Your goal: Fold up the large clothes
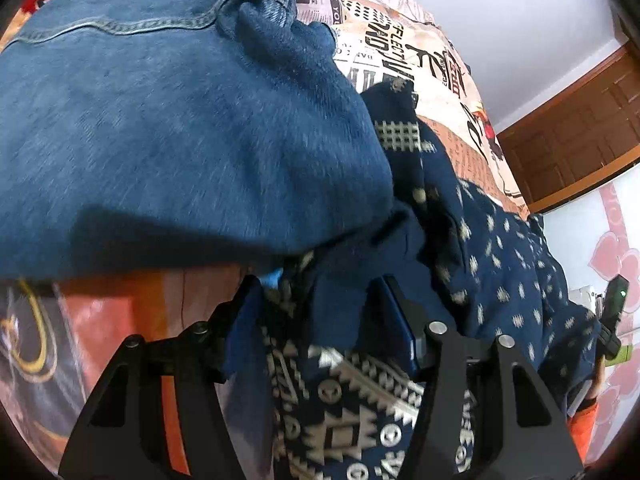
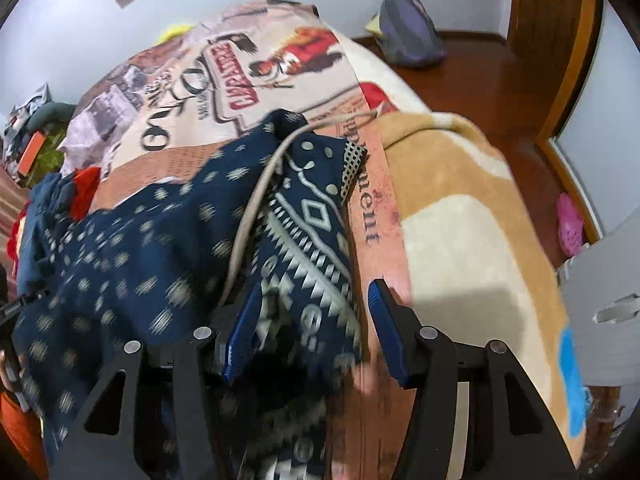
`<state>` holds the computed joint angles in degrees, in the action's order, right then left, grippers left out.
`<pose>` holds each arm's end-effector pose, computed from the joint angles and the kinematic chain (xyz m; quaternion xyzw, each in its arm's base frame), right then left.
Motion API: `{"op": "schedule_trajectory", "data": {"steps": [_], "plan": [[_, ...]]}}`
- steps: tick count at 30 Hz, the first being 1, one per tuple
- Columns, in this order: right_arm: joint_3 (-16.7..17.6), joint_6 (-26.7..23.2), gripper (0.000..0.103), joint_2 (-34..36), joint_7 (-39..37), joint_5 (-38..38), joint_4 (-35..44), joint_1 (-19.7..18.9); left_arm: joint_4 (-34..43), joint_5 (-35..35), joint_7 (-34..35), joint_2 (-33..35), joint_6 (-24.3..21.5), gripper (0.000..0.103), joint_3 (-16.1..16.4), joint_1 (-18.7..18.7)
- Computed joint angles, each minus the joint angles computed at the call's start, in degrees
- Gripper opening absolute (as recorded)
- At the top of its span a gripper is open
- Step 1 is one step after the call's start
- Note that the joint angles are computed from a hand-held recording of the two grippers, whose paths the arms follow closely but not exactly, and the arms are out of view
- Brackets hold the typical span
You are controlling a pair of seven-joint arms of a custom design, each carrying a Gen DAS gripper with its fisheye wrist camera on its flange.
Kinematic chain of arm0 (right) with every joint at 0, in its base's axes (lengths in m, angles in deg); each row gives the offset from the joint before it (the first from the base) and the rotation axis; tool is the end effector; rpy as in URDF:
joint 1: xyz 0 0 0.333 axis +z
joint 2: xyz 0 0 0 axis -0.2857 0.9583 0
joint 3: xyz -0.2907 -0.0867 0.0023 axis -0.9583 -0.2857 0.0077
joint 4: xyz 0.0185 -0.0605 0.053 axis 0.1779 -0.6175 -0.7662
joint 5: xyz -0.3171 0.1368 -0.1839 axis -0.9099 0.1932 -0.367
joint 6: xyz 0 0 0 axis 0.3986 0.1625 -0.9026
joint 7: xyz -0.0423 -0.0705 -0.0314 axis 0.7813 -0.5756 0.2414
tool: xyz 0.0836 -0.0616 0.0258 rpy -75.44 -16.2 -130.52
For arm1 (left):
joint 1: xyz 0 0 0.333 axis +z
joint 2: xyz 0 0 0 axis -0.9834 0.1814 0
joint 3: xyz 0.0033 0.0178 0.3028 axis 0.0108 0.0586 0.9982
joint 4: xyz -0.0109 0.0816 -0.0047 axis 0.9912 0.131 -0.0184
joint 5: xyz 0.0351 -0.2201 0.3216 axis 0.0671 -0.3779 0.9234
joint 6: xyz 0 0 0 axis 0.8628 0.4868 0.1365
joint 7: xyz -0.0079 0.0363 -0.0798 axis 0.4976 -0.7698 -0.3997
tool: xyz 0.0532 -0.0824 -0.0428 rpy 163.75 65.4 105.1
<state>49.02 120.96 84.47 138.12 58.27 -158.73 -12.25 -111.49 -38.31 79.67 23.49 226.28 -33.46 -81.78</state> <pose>0.5577 0.0304 0.4799 -0.6025 0.7602 -0.0954 0.2236 0.6958 -0.1871 0.4482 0.7137 -0.6423 0.2787 0.0215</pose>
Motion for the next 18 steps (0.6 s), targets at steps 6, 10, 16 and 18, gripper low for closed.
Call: {"op": "schedule_trajectory", "data": {"steps": [6,10,16,18], "plan": [[-0.59,3.17,0.054,5.22,-5.51,7.5,3.36,0.26,4.73,-1.52,2.61,4.48,-0.73,0.059,-1.33,-0.18],[-0.13,4.03,0.042,7.06,-6.16,5.6,5.04,0.94,6.09,-0.35,1.79,5.89,1.07,0.053,-1.19,-1.1],[0.19,6.0,0.011,6.26,-7.06,2.14,4.45,2.05,4.85,2.66,4.64,2.73,0.12,0.022,-2.01,-2.39],[0.31,8.3,0.01,4.01,-7.09,1.73,2.48,2.22,3.78,3.66,5.71,0.81,0.53,0.018,-1.86,-3.27]]}}
